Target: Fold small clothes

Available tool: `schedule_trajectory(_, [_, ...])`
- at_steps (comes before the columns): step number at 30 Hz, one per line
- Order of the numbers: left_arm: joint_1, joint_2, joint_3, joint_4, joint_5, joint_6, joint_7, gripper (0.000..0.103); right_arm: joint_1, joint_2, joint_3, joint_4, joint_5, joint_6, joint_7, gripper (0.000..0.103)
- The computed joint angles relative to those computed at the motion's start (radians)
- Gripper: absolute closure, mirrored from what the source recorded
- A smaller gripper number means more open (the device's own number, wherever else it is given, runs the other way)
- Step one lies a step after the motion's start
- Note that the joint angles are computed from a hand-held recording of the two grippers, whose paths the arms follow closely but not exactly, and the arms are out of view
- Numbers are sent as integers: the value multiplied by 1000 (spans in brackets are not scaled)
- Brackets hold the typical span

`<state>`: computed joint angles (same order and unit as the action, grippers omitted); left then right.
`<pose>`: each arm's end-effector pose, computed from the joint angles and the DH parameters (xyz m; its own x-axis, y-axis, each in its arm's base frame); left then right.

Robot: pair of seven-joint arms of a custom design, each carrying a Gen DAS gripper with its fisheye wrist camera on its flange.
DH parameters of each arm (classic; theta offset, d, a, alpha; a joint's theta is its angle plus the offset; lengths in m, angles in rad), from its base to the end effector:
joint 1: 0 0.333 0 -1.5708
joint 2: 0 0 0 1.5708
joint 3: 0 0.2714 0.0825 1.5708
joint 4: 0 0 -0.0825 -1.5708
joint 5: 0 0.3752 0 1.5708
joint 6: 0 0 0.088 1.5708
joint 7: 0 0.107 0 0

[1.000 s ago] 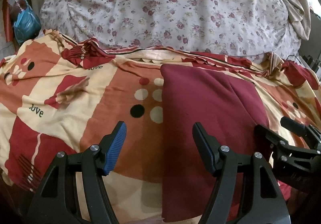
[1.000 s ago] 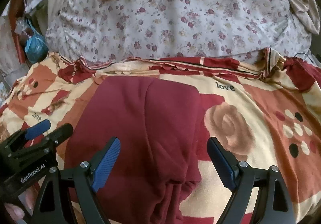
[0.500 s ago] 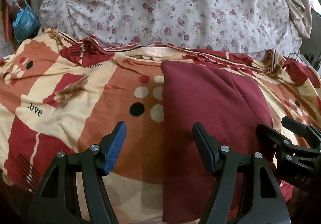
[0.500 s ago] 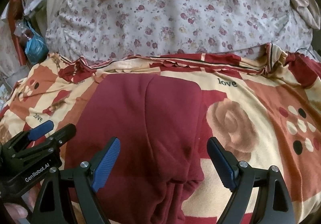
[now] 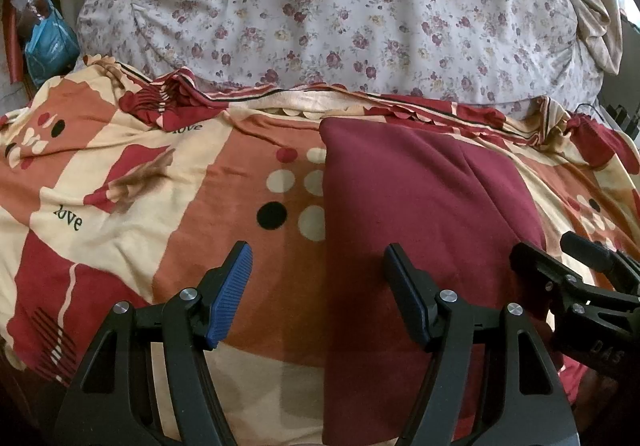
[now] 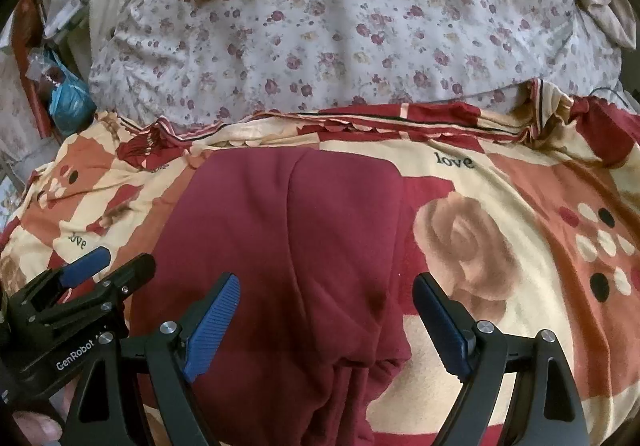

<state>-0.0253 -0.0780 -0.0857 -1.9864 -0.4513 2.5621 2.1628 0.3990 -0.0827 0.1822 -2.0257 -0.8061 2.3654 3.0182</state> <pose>0.5740 -0.0585 0.5306 -0.4108 -0.9109 0.0400 -0.6896 0.2817 -0.6671 0.4759 0.3046 0.4920 -0.3357 -0.9354 -0.1111 -0.6406 0.3132 -0.7011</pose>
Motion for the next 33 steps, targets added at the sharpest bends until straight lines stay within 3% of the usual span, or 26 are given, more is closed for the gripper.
schedule_trajectory(33, [-1, 5, -3, 4, 8, 2, -14, 34, 4, 31, -12, 25, 20, 0, -41, 16])
